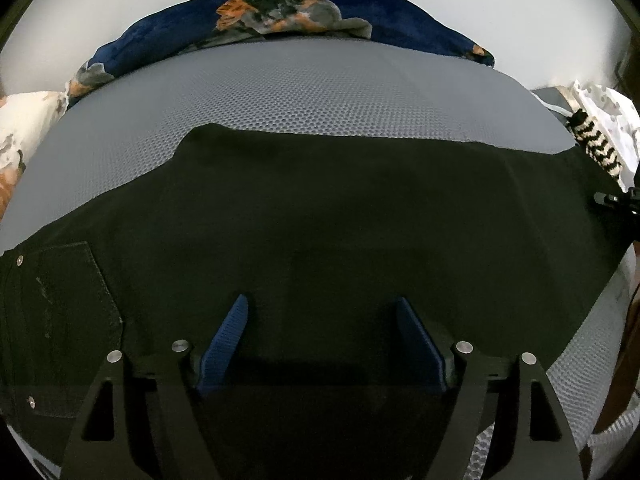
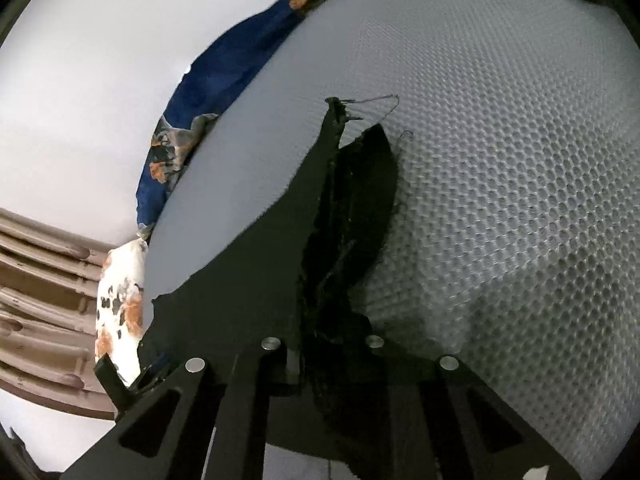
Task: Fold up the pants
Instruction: 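Grasp the black pants' folded end with the right gripper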
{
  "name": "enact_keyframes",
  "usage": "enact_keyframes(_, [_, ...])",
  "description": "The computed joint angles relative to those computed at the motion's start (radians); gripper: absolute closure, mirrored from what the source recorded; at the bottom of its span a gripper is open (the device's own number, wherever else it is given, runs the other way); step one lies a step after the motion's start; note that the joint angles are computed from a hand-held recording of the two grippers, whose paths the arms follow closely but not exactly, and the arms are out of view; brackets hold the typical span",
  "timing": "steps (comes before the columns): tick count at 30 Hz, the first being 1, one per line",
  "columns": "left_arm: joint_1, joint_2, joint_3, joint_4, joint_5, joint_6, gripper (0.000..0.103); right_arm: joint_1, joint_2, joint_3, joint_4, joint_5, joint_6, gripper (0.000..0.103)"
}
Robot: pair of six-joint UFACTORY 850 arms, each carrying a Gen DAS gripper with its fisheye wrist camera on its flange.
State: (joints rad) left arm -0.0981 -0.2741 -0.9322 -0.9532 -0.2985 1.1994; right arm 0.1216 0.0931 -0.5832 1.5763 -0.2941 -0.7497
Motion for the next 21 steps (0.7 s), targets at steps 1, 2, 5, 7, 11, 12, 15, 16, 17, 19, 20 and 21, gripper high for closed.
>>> enact_keyframes(1, [0.004,0.001,0.001,-0.023,-0.007,0.02,0.026,0.018,0.004,-0.01,-0.033,0.017,0.044,0.093])
enact_keyframes(2, [0.008,0.001,0.002,-0.041,-0.013,0.036,0.026,0.035,0.008,-0.017,-0.056,0.034,0.077,0.093])
enact_keyframes(5, [0.018,0.002,0.003,-0.082,-0.033,0.07,0.026,0.089,0.017,-0.041,-0.132,0.08,0.18,0.093])
enact_keyframes(7, [0.026,0.001,-0.001,-0.097,-0.054,0.079,0.026,0.127,0.018,-0.056,-0.16,0.106,0.216,0.093])
enact_keyframes(11, [0.049,0.003,-0.011,-0.108,-0.106,0.067,0.026,0.189,0.006,-0.085,-0.051,0.133,0.136,0.093])
enact_keyframes(12, [0.054,0.007,-0.01,-0.114,-0.114,0.069,0.026,0.202,-0.004,-0.094,0.012,0.135,0.081,0.093])
enact_keyframes(15, [0.075,0.019,-0.006,-0.159,-0.135,0.105,0.026,0.238,-0.035,-0.129,0.145,0.124,-0.039,0.094])
enact_keyframes(16, [0.084,0.023,-0.006,-0.175,-0.142,0.119,0.026,0.252,-0.053,-0.15,0.153,0.122,-0.045,0.094])
enact_keyframes(17, [0.091,0.027,-0.005,-0.185,-0.149,0.128,0.026,0.264,-0.072,-0.169,0.156,0.117,-0.048,0.094])
enact_keyframes(19, [0.107,0.037,-0.004,-0.207,-0.159,0.151,0.026,0.29,-0.121,-0.219,0.173,0.111,-0.071,0.094])
enact_keyframes(20, [0.113,0.043,-0.001,-0.221,-0.158,0.169,0.026,0.301,-0.15,-0.247,0.172,0.103,-0.076,0.094])
enact_keyframes(21, [0.12,0.05,0.002,-0.24,-0.16,0.193,0.026,0.308,-0.17,-0.266,0.176,0.093,-0.083,0.094])
